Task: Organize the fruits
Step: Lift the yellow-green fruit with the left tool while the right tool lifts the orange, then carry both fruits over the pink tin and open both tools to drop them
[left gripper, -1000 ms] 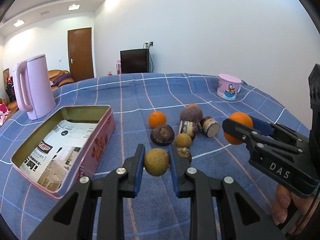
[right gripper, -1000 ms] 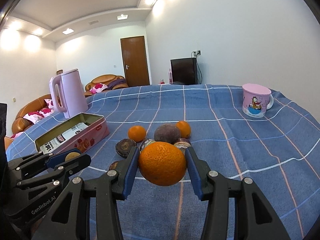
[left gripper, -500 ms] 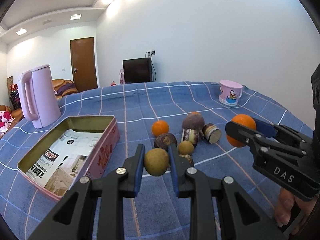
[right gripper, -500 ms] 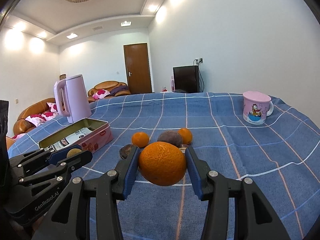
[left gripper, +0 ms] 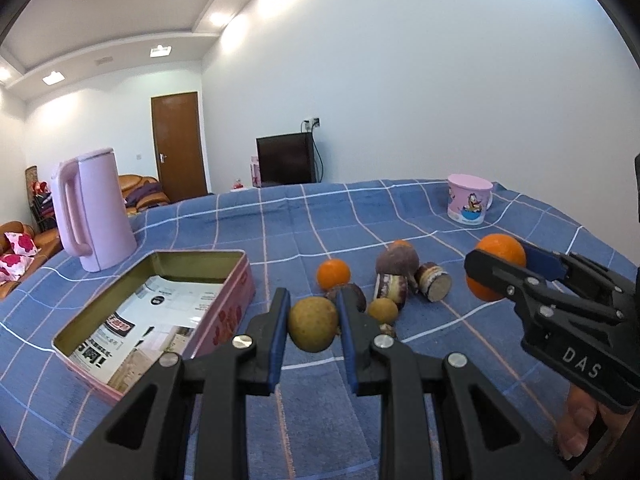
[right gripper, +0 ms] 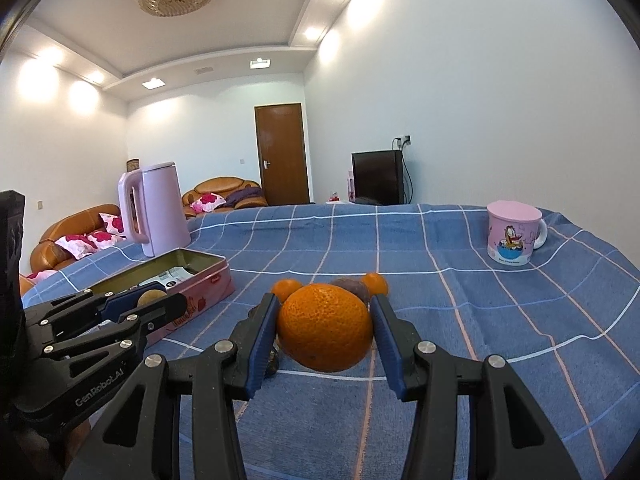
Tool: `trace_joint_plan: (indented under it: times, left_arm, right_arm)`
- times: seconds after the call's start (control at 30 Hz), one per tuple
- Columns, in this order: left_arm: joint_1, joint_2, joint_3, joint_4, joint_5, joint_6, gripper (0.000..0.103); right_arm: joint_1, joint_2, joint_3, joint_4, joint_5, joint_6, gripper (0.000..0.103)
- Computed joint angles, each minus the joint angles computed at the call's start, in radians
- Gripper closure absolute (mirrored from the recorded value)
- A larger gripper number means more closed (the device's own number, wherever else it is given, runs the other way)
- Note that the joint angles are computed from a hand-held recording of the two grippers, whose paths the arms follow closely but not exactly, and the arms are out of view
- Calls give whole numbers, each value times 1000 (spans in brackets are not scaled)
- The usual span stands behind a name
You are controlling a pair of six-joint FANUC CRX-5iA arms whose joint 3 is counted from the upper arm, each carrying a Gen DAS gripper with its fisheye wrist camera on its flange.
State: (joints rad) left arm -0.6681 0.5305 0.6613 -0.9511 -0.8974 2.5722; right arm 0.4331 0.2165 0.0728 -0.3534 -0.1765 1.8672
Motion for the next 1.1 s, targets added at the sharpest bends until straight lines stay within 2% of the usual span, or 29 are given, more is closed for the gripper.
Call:
trace_joint_plan:
  times: [0.23,0.47,0.5,0.57,0.67,0.77,0.93,1.1]
  left_arm:
    - [-15,-4,-4,-41,-7,16,77]
    - [-31,-5,-1,-83,-24,35,77]
    - [-31,-6,-1,-84,-25,34,78]
    - [-30,-9,-1,-83,-29,31,77]
    - [-31,-9,6,-89,-53,29,77]
    - [-23,-20,2,-87,-68,39,77]
    - [6,-37,-6,-69,-97,52,78]
    - [42,-56,-18,-43,-126,58,78]
  right_arm:
    - [-7,-9,5,-83,3,90,54]
    - [-36,-19,31,-269,-21,290,54]
    - [-33,-19,29,-259,-17,281,54]
    - [-14,-16,10,-158,8,183,54]
    - [-18,-9,30,-163,-24,174,54]
    - [-2,0,39,-79,-38,92,54]
    - [9,20,111,-100,-120,131,54]
    - [44,57,183,-45,-190,99,54]
